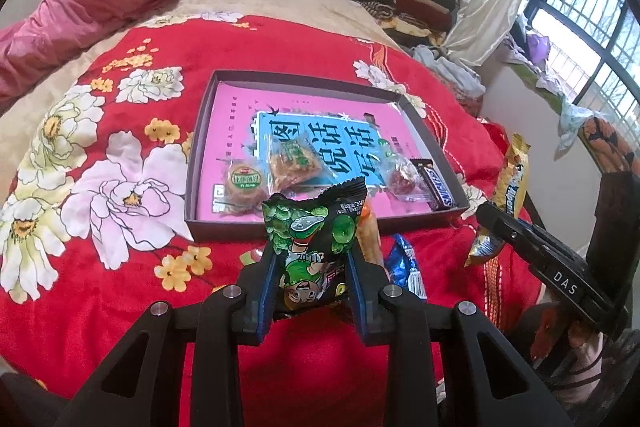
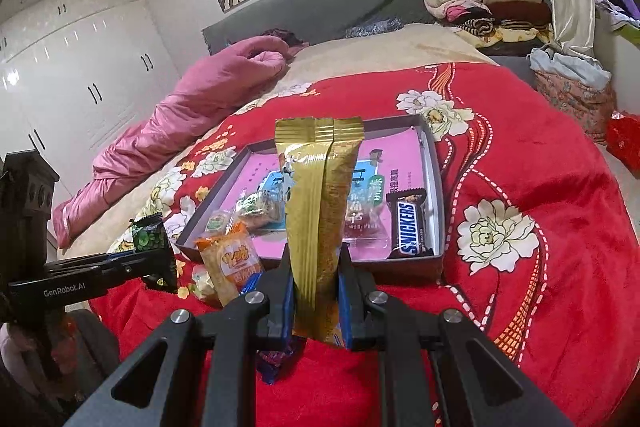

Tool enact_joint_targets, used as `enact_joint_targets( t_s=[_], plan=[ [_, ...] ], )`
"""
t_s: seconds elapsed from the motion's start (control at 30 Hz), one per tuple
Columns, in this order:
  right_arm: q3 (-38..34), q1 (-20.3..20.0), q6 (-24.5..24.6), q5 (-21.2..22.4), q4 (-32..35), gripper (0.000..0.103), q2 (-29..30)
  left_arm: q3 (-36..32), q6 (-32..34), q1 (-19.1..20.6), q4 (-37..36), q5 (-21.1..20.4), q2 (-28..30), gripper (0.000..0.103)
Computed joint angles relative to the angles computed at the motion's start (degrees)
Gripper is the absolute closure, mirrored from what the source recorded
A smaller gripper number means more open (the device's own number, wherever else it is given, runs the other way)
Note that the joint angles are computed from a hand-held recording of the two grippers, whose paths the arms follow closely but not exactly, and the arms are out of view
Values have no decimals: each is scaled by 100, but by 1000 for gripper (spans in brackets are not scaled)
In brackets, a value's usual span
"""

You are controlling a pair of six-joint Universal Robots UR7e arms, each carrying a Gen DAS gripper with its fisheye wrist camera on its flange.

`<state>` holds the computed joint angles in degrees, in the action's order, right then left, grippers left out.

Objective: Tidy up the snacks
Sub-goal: 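Carry the gold bar and green snack bag over the tray with both grippers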

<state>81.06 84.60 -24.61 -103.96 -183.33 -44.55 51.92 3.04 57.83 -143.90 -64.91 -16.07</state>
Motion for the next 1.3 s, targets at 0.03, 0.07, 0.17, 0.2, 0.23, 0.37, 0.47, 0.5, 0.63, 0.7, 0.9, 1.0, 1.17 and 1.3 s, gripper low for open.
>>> enact_joint_targets(
  t_s=[0.03, 0.07, 0.17, 0.2, 0.23, 0.37, 0.47, 0.5, 0.63, 0.7, 0.9, 1.0, 1.17, 1.3],
  plan=[
    [-5, -4, 10, 9, -16, 85, -5, -18, 0, -6, -4, 12, 6, 71],
    [-7, -14, 29, 35, -22, 85, -15, -37, 8, -12, 2, 30, 14, 71],
    [-14, -41, 48, 100, -63, 85, -43, -85, 12, -27, -19, 55, 35, 71],
    [-13, -51, 53, 113, -76, 85, -52, -119, 6, -25, -5, 52, 47, 71],
    [-16, -61, 62, 132, -79, 85, -61, -166, 14, -27, 5, 65, 69, 71],
    [-38, -84, 42, 141, -117, 85, -74, -363, 33, -29, 38, 104, 161, 71],
    [-81, -97, 33, 152, -142, 85, -69, -544, 43, -19, 84, 133, 251, 71],
    [-88, -101, 40, 166, -154, 85, -74, -579, 41, -18, 97, 142, 269, 71],
    [-132, -116, 53, 213, -205, 85, -72, -889, 50, -9, 194, 174, 431, 71],
    [-170, -130, 70, 241, -206, 85, -68, -1056, 44, -1, 269, 176, 521, 71],
    [-291, -159, 96, 276, -226, 85, -32, -1788, 98, 26, 617, 208, 930, 71],
    [-370, -174, 108, 280, -199, 85, 1, -2131, 74, 43, 815, 214, 1122, 71],
    [-470, -196, 77, 315, -156, 85, 37, -2704, 46, 60, 1198, 285, 1437, 71],
    [-541, -214, 88, 334, -112, 85, 65, -3256, 72, 75, 1486, 355, 1740, 71]
  ],
)
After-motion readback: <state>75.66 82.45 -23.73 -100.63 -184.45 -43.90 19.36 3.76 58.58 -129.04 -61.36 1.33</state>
